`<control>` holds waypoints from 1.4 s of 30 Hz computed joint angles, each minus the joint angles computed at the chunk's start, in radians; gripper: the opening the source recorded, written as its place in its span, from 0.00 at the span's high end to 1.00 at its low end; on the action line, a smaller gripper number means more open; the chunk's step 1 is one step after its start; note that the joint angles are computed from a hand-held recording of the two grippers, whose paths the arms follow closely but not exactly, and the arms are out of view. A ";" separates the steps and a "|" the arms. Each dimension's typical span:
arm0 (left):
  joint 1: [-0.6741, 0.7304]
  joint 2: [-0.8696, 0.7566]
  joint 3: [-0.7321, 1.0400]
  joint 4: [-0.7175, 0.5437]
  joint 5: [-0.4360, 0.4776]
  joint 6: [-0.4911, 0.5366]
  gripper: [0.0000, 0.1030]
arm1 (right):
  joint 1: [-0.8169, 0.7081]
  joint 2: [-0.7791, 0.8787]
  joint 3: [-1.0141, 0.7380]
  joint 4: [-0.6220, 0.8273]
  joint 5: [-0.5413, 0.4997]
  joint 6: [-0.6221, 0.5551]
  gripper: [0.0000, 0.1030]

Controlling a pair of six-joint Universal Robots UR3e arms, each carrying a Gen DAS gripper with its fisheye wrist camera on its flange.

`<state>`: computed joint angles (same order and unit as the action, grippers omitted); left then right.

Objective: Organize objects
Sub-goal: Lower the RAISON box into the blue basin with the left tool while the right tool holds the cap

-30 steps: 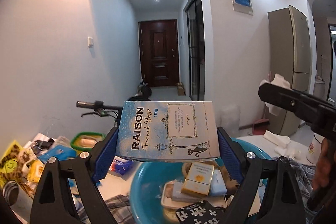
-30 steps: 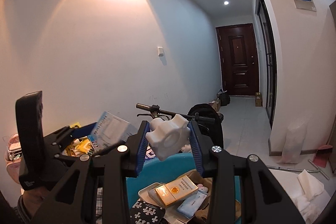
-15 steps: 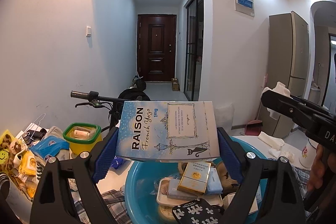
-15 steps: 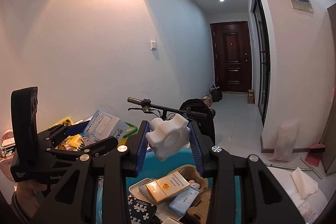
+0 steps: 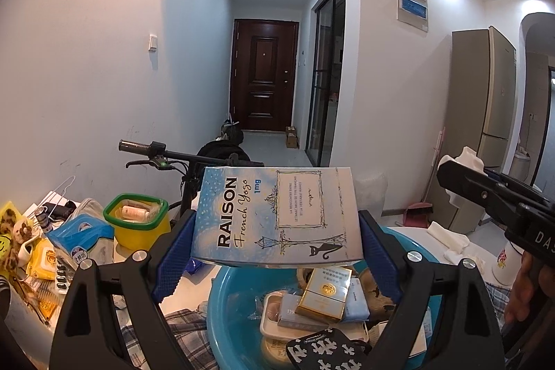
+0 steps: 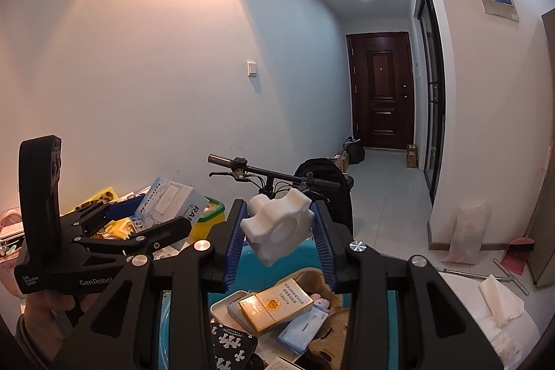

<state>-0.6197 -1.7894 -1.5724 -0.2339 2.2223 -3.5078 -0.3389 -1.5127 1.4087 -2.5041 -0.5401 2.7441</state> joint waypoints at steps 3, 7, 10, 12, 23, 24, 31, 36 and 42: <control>-0.003 -0.002 0.005 -0.007 0.004 -0.001 0.12 | -0.005 -0.010 0.010 0.010 -0.005 -0.020 0.64; 0.000 -0.002 0.008 -0.004 -0.012 0.012 0.13 | -0.004 -0.015 0.018 -0.006 -0.022 -0.016 0.64; 0.001 -0.005 0.009 -0.003 -0.014 0.021 0.13 | -0.005 -0.016 0.024 -0.017 -0.023 -0.009 0.64; 0.001 -0.006 0.008 -0.004 -0.015 0.024 0.13 | -0.005 -0.018 0.022 -0.015 -0.028 -0.009 0.64; 0.010 -0.006 0.003 0.002 -0.033 0.034 0.12 | 0.009 -0.022 -0.001 0.042 -0.078 -0.065 0.64; 0.008 -0.008 0.004 0.003 -0.033 0.032 0.12 | 0.009 -0.021 -0.003 0.038 -0.081 -0.059 0.64; -0.014 -0.029 0.028 0.002 -0.031 0.056 0.13 | 0.009 -0.005 -0.005 0.022 -0.084 -0.053 0.64; -0.030 -0.048 0.048 -0.004 -0.023 0.075 0.12 | 0.016 0.014 -0.028 0.040 -0.093 -0.066 0.64; -0.034 -0.054 0.061 -0.018 -0.031 0.071 0.13 | 0.008 0.013 -0.026 0.045 -0.060 -0.066 0.64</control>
